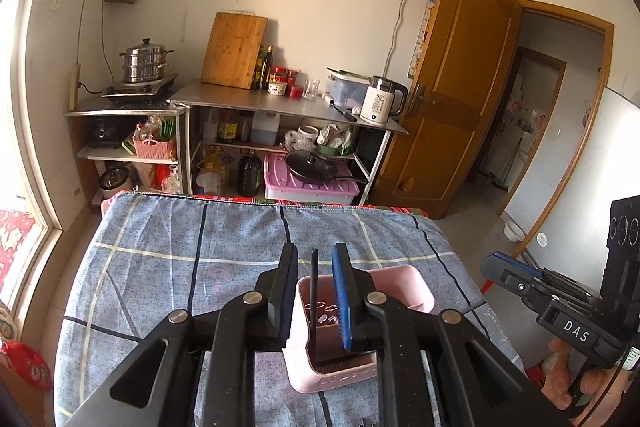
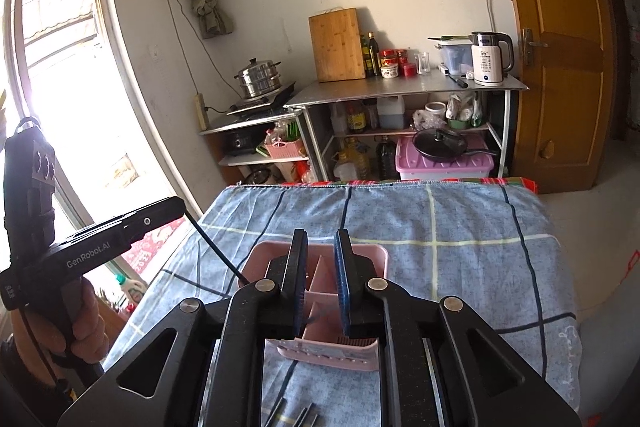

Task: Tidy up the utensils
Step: 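Open both tools to release the chopsticks in the basket and withdraw, then close the left tool on another black chopstick while the right tool grasps one too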

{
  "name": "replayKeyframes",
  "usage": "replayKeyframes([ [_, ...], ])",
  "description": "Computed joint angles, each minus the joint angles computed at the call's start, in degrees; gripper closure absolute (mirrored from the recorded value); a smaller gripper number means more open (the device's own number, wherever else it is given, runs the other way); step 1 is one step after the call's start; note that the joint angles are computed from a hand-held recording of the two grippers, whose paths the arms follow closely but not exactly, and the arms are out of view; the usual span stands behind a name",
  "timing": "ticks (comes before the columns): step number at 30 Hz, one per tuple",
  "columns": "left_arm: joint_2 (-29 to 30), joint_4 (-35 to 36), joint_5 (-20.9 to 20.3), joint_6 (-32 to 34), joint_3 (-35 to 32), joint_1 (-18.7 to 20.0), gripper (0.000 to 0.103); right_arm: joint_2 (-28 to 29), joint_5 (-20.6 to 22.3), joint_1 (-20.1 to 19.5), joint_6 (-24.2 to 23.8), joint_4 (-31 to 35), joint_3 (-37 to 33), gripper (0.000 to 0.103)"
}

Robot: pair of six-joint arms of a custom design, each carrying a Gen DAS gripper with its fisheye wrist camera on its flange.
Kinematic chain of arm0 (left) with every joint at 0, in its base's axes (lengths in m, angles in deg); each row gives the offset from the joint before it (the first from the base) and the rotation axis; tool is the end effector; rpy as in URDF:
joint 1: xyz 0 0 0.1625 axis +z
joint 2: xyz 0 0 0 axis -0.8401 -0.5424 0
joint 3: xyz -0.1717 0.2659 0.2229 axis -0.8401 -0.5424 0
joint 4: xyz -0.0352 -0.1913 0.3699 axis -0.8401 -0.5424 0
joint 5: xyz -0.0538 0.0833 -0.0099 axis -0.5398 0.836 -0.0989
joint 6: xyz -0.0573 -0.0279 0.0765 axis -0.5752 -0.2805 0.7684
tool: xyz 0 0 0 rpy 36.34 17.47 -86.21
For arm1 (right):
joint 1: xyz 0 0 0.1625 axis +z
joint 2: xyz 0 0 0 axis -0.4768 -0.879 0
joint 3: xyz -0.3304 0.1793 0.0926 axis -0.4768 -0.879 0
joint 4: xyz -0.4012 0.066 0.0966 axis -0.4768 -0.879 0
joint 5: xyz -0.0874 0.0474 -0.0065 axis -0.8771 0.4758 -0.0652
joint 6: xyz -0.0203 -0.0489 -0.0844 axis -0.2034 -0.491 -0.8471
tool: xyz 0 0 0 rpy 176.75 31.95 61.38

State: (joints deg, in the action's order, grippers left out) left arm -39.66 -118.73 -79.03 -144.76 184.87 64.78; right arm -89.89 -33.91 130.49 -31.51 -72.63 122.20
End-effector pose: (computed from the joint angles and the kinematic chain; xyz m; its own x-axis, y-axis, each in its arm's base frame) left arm -0.4542 -0.2837 0.2198 -0.8501 -0.1276 -0.5109 0.3764 0.5312 -0.7590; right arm 0.2151 -0.3875 0.3944 -0.7281 -0.5886 0.3513 -0.6796 0.5528 -0.4823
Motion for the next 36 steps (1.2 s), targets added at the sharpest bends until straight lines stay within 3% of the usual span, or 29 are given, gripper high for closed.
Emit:
replayKeyframes([
  [8, 0.29, 10.79, -0.63, -10.06, -1.58, -5.44, 0.084, -7.5, 2.12, -1.57, -0.86, 2.38, 2.75, 0.087],
  [14, 0.33, 12.44, -3.07, -15.4, 0.45, -10.22, 0.084, -14.55, 4.43, -4.42, -2.47, 4.76, 5.9, 0.087],
  [20, 1.39, 7.86, -8.54, -17.92, 4.88, -14.92, 0.084, -23.56, 5.94, -9.1, -5.43, 10.72, 10.42, 0.087],
  [27, 3.84, -0.93, -15.96, -18.58, 9.9, -18.48, 0.084, -34.39, 7.26, -17.32, -12.19, 20.15, 16.23, 0.087],
  [36, 5.51, -7.57, -21.21, -19.13, 13.7, -19.8, 0.084, -41.97, 9.43, -25.7, -17.63, 28.17, 19.38, 0.087],
])
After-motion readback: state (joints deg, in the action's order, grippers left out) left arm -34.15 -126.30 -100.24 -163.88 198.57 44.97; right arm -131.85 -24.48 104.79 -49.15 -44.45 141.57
